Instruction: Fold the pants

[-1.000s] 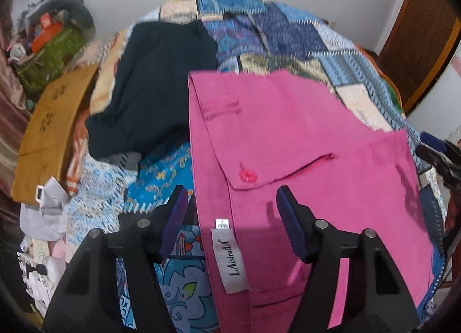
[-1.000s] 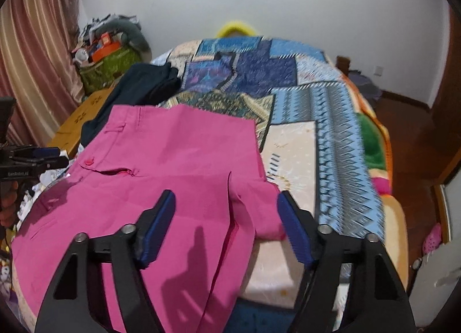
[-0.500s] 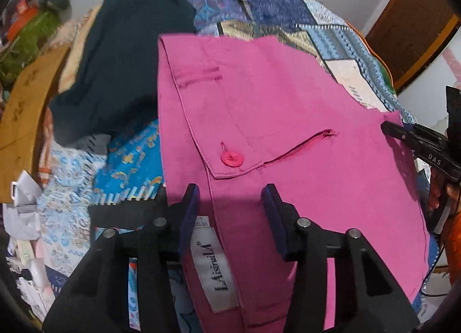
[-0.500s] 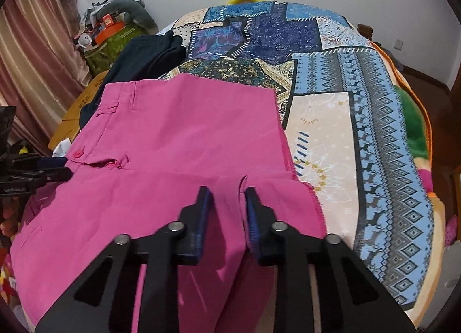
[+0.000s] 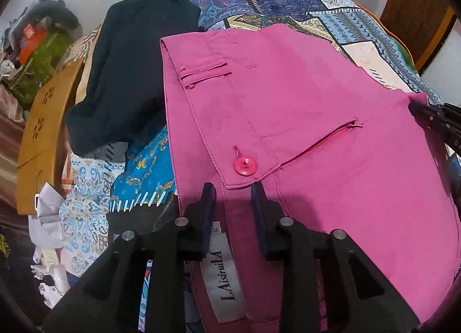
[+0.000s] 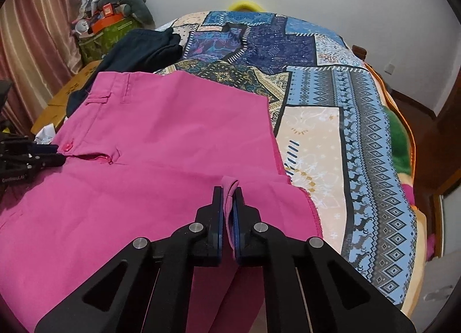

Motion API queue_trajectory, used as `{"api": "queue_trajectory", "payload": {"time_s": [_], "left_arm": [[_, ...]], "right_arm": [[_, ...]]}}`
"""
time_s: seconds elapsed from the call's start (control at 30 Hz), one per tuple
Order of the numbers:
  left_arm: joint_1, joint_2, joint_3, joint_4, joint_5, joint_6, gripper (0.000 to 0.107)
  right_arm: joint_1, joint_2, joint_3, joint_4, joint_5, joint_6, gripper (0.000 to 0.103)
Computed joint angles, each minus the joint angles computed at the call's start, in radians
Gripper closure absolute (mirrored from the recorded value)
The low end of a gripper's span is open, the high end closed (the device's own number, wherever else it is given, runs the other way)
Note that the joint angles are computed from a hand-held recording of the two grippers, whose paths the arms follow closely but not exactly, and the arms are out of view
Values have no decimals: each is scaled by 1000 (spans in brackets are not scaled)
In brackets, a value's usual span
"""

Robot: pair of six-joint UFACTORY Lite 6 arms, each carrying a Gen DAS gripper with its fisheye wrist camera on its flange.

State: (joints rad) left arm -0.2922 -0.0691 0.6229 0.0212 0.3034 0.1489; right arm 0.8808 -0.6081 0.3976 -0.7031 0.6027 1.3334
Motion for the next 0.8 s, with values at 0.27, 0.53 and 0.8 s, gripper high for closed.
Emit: {"api": "queue_trajectory", "payload": {"time_s": [0.27,0.53,0.8], "left_arm": [[6,-18,-8,-48,-2,88,77],[58,-74,16,-190,80,265,74],[120,57,168,-333,120,375,65]], "right_arm": [[2,-34,4,74,36,-33,98],[155,-237,10,72,320,23,97],[73,-296,30,68,369,-45,61]]}}
